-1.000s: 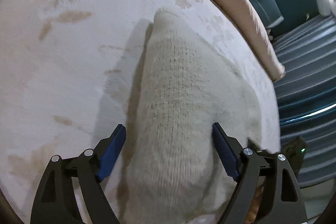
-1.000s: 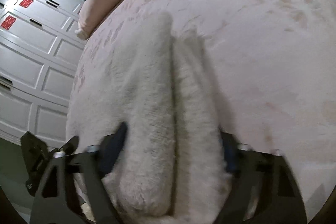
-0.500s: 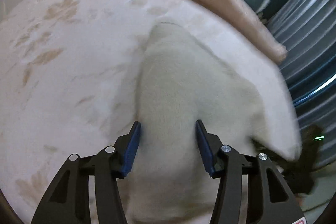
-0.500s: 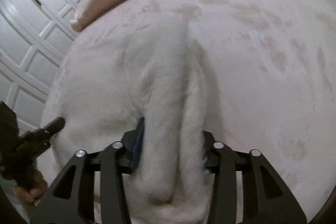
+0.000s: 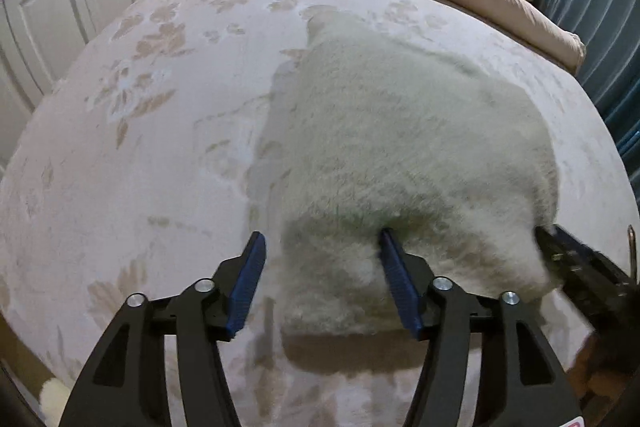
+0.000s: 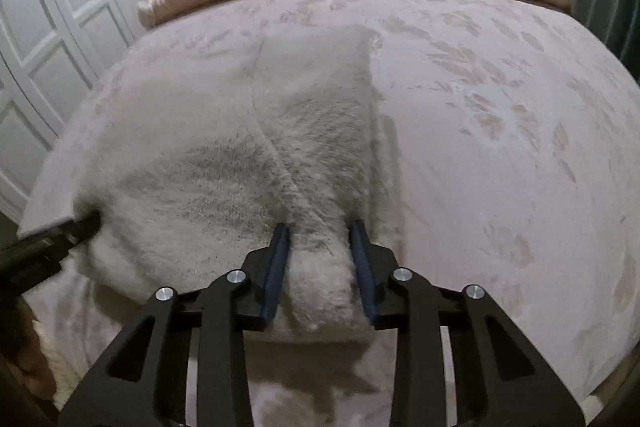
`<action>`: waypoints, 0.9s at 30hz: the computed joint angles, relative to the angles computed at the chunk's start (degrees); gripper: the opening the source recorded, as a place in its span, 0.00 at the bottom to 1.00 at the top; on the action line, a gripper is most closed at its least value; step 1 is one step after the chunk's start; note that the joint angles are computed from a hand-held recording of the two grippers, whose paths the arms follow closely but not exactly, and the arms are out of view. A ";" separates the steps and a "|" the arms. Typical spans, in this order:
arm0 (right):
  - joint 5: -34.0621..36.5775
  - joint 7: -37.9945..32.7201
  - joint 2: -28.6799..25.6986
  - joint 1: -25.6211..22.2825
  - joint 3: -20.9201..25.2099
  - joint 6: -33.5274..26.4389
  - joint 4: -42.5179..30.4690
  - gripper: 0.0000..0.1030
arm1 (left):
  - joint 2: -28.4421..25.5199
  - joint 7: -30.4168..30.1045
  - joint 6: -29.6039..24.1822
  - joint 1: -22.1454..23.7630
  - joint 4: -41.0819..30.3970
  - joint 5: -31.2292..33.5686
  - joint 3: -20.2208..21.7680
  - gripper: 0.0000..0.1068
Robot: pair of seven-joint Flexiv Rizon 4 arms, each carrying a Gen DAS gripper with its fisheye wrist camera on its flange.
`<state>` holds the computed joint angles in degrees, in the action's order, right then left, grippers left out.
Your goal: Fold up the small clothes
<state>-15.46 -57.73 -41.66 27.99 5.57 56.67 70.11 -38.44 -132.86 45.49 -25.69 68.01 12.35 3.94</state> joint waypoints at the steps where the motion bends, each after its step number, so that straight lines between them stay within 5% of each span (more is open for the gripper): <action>1: 0.98 0.51 0.70 -0.39 0.57 -0.65 0.05 0.30 | 0.30 -0.31 -0.64 -0.57 0.00 0.68 0.46 0.57; 8: -2.01 6.44 8.08 1.36 -1.46 4.40 9.50 0.35 | 2.75 -4.61 -2.46 -2.46 1.49 2.32 0.70 0.56; 15: -3.12 12.61 10.83 1.56 -0.62 4.48 16.36 0.39 | 4.09 -9.15 -6.46 -5.23 2.13 6.62 0.71 0.65; 27: -12.62 20.31 14.16 3.17 -2.47 9.25 25.77 0.55 | 4.43 -13.07 -8.47 -7.15 4.42 10.13 -0.22 0.66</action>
